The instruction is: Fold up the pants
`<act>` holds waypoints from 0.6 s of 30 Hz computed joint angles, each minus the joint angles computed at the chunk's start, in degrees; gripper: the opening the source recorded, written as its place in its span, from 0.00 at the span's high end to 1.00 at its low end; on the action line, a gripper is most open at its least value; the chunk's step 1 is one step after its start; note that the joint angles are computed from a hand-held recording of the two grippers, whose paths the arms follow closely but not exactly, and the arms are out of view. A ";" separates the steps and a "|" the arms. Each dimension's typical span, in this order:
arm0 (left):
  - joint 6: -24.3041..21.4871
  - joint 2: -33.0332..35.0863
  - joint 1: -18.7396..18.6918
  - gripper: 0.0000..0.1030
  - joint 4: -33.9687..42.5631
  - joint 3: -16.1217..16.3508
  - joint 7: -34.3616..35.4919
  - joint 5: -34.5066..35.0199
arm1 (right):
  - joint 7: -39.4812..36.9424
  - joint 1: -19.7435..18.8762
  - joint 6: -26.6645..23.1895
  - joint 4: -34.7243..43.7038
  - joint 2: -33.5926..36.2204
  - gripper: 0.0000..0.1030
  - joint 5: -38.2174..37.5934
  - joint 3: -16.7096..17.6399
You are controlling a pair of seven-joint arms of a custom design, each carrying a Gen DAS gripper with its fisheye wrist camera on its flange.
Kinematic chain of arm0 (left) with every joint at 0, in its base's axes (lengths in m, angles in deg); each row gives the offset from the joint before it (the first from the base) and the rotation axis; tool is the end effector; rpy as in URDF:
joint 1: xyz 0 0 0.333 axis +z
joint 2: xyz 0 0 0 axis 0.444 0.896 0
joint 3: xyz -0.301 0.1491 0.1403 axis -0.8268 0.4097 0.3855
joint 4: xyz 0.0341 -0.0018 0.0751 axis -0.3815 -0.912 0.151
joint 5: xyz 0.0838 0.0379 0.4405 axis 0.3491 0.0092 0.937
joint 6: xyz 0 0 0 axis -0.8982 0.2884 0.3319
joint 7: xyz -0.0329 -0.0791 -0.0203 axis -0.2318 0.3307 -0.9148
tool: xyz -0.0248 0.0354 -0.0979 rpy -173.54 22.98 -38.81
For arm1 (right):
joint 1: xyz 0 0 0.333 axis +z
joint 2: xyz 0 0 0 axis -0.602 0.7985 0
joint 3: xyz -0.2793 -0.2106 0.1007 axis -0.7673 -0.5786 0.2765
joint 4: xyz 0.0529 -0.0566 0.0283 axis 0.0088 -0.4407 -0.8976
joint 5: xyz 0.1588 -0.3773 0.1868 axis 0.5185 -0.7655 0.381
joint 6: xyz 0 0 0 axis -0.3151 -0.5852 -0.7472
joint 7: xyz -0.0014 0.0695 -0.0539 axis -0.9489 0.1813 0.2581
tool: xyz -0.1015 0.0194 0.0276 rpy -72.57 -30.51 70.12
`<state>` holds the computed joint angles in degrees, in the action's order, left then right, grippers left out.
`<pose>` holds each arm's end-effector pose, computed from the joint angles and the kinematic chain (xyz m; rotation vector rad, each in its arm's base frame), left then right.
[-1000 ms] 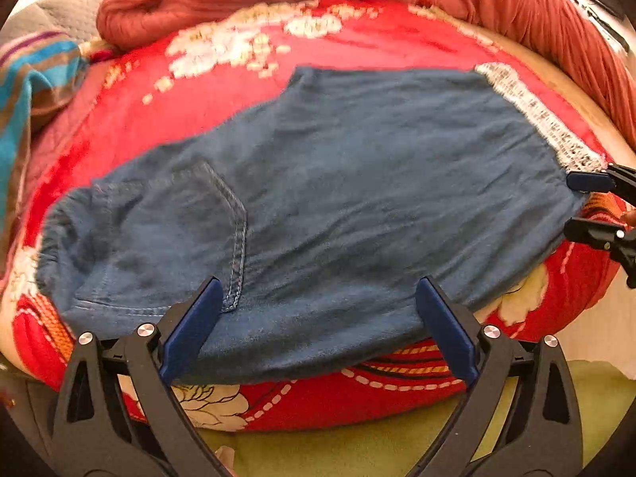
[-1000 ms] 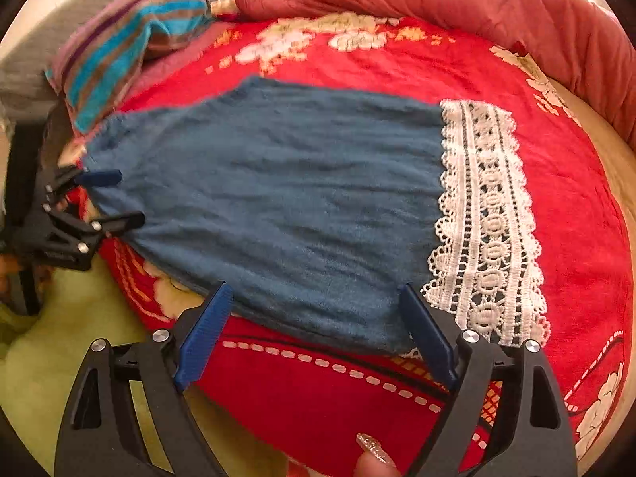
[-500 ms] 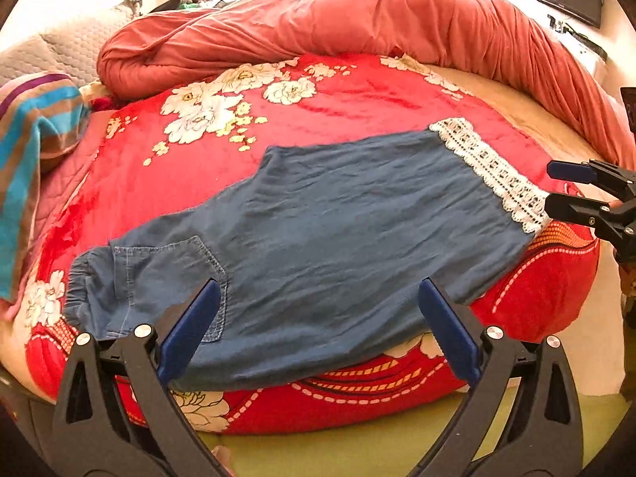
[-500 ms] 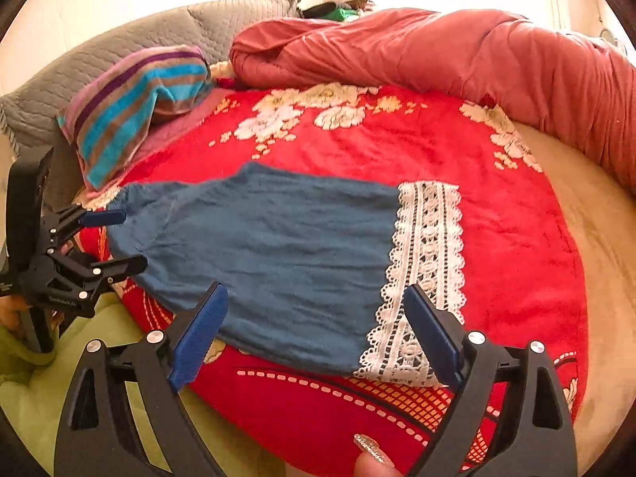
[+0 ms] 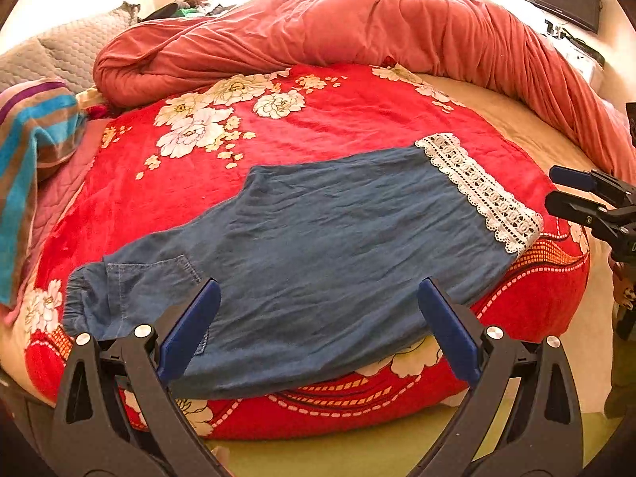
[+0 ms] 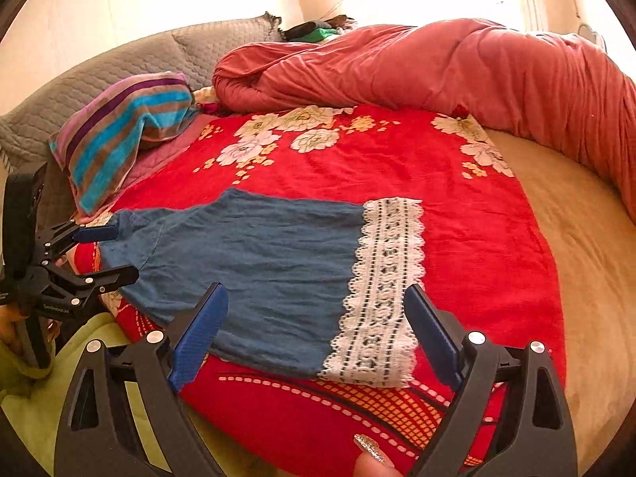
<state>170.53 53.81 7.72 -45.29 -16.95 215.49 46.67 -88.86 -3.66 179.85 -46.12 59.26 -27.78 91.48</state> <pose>0.5029 -0.2371 0.5282 -0.8070 2.6180 -0.9182 0.3220 0.4351 0.5263 -1.2162 2.0823 -0.7880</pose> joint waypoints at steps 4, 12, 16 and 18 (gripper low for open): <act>-0.65 0.58 0.03 0.09 0.78 -0.65 -0.99 1.20 | 1.00 0.06 -0.69 -0.95 -0.93 0.13 0.35 0.21; -1.66 2.87 -0.35 0.09 3.45 -2.23 -2.98 3.22 | 3.06 -0.22 -0.67 -3.71 -3.15 0.13 1.74 0.67; -0.59 4.57 -0.43 0.09 5.01 -3.54 -4.51 5.83 | 4.58 -0.63 0.19 -5.20 -4.11 0.13 2.28 1.00; -0.73 5.65 -0.52 0.09 6.27 -4.02 -5.52 6.87 | 5.09 -0.78 0.75 -5.96 -4.52 0.13 2.58 1.09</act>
